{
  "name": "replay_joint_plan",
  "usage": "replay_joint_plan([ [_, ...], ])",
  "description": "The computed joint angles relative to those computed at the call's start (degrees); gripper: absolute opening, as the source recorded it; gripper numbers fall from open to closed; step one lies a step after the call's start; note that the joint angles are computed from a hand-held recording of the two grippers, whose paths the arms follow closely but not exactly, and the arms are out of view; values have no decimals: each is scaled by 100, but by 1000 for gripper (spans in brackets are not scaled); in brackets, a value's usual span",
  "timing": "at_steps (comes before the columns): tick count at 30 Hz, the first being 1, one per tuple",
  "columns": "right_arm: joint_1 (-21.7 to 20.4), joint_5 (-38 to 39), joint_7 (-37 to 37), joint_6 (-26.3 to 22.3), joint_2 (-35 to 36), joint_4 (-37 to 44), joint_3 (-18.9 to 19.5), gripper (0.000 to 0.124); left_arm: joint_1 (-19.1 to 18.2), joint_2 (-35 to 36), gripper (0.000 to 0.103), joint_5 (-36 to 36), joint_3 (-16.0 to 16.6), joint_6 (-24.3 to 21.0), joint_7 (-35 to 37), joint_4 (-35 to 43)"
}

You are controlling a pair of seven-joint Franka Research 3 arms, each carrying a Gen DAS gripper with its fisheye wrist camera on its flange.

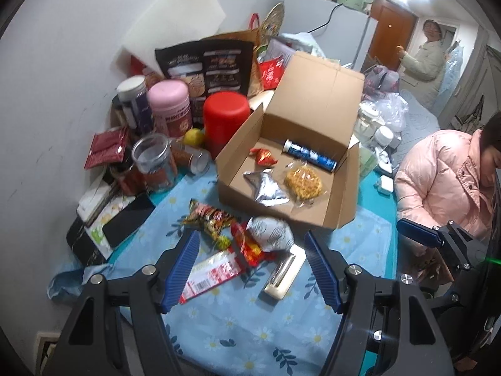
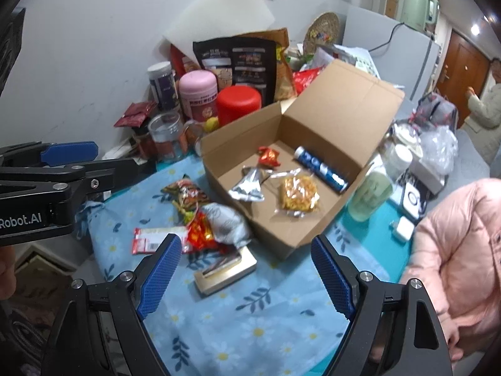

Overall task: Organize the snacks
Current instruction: 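Withdraw both grippers from the box and move over the table snacks, then grasp the red-white strip packet with the left gripper while the right grasps the gold box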

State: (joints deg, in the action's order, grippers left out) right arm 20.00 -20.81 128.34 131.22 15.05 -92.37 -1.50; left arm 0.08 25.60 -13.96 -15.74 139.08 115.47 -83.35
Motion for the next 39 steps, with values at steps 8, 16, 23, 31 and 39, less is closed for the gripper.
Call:
replay_joint_plan([
  [8, 4, 370, -49, 93, 124, -234, 73, 86, 139, -68, 69, -119, 18, 67, 159, -448],
  [16, 48, 780, -154, 34, 402, -240, 95, 86, 231, 48, 69, -61, 78, -37, 227, -601],
  [23, 3, 1412, -466, -19, 824, -19, 172, 86, 246, 299, 69, 247, 190, -32, 131, -551],
  [31, 21, 1888, -544, -399, 1467, 670, 67, 86, 225, 917, 69, 627, 283, -238, -245, 96],
  [39, -90, 2049, -239, -944, 2205, 1559, -75, 85, 221, 1707, 69, 790, 162, -518, -263, 1049],
])
